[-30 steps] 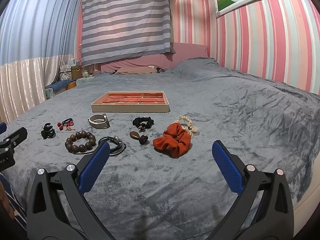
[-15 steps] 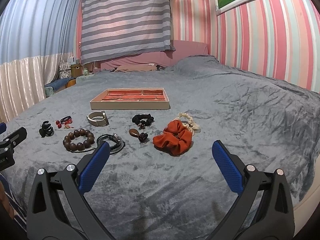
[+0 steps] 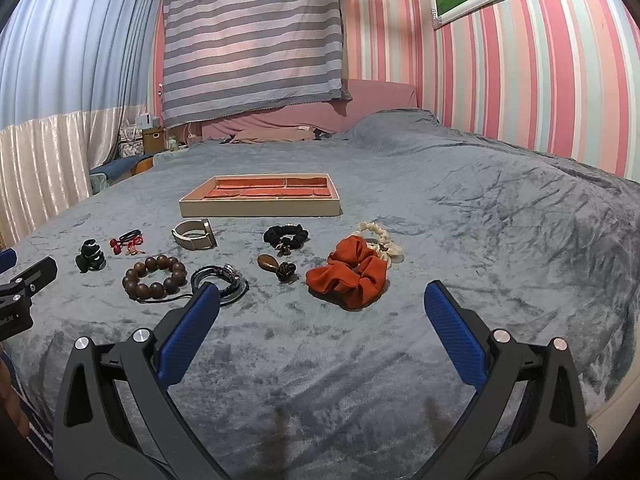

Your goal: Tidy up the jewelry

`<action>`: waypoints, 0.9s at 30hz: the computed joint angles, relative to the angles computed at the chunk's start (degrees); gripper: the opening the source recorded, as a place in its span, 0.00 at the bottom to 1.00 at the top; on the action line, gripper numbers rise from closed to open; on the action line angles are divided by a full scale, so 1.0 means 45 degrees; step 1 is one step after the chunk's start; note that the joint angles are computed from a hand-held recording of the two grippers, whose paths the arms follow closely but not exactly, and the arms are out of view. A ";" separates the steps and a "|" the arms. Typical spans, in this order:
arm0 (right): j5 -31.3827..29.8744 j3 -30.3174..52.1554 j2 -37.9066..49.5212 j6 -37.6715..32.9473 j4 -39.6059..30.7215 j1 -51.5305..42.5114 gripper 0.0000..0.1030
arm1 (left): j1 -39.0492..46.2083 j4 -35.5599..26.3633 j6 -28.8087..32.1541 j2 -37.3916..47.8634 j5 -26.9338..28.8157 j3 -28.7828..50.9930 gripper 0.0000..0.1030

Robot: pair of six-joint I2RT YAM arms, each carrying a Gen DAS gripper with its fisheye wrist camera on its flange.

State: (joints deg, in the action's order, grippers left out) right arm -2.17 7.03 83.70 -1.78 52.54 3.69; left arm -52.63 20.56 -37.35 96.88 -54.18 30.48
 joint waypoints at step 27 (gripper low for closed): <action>0.0080 0.1565 0.2107 0.0049 0.0402 -0.0106 0.96 | 0.1428 0.0560 0.0860 0.0162 0.0958 0.0102 0.96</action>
